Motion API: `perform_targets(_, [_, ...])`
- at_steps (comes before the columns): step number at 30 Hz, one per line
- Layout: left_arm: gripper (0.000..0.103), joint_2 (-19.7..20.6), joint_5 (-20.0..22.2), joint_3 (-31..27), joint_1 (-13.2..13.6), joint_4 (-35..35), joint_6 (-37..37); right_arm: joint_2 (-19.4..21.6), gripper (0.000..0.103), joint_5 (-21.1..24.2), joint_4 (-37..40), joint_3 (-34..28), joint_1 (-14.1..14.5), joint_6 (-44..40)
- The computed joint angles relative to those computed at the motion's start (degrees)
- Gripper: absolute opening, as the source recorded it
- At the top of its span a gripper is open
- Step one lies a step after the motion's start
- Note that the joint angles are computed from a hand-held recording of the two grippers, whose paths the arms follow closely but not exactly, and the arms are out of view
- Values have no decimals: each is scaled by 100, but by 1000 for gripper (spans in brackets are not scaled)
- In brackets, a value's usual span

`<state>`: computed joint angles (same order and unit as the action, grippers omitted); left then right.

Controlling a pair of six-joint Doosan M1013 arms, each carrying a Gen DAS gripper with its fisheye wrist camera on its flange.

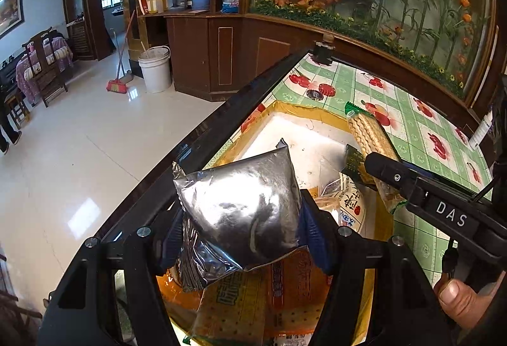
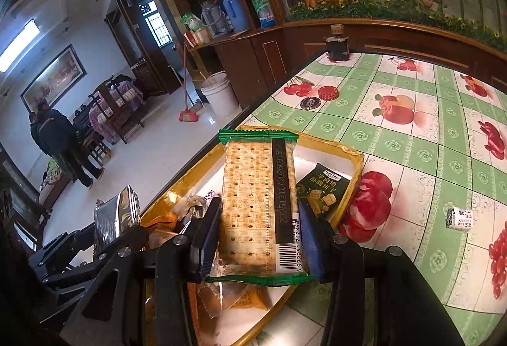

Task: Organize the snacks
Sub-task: 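Carry the foil bag and green cracker pack over the tray, then lower both packs into the tray and open both grippers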

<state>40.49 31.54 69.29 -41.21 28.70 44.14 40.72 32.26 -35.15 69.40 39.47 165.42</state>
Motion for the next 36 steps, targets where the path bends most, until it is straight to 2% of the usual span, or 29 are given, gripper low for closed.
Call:
perform_targets(14, [66,347,483,-634,40,-512,704,177,47,30,400,-163,-155,-286])
perform_targets(17, [66,408,582,-752,25,-447,731,212,47,61,456,-202,-176,-339])
perform_targets(25, [66,755,1160,-1457,43,-1024,1502,322,47,276,696,-413,-228,-617])
perform_targets(30, [66,720,1165,-1317,33,-1126,1598,288,48,172,740,-342,-242,-641])
perform_targets(36, [66,541,970,-967,-22,-788,1398,274,48,115,776,-322,-239,-633])
